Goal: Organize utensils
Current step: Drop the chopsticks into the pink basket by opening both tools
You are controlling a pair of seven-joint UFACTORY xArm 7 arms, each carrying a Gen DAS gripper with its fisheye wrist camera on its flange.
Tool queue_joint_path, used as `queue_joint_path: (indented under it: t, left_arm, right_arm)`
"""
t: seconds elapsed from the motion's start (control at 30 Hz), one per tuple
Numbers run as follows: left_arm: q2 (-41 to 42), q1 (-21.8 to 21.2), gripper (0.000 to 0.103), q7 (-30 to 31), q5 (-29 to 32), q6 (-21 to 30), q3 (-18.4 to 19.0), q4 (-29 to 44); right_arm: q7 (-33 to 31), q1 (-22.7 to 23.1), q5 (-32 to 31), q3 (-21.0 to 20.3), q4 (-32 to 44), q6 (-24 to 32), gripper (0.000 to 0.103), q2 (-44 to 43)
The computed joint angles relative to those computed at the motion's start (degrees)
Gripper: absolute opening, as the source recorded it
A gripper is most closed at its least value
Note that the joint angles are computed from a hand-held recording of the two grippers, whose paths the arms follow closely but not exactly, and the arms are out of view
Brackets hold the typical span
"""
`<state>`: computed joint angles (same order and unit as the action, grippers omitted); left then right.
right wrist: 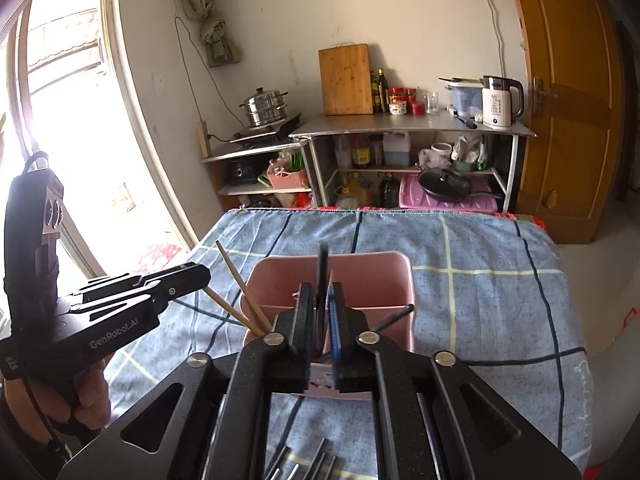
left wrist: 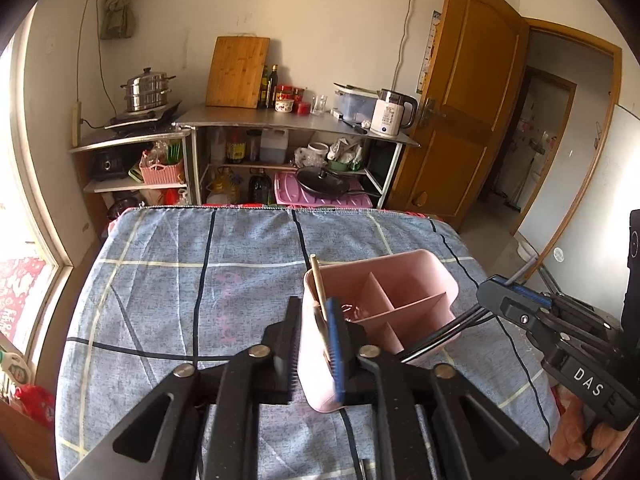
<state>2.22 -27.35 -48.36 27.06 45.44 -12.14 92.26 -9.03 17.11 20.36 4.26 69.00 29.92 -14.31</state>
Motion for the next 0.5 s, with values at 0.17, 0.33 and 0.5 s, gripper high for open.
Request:
queue_joint_path:
  t: [0.17, 0.33, 0.5]
  left_arm:
    - [-3.98, 0.45, 0.024, -3.0, 2.31, -2.48, -0.79, -4.15]
    - [-8.18, 1.44, 0.024, -6.13, 4.47, -3.31, -3.14, -8.32]
    - [-12.33, 2.4, 0.024, -8.33, 5.06, -3.54, -5.89, -12.72]
  right_arm:
    - [-0.4, 0.1, 0.06, -0.42, -2.31, -1.09, 0.023, -2.78]
    - [-0.46, 0.73, 0.02, -1.03, -6.3, -2.15, 0.025, -7.63]
    - [-0.08, 1.52, -0.62, -1.66, -11.15, -3.35, 0.025, -13.25]
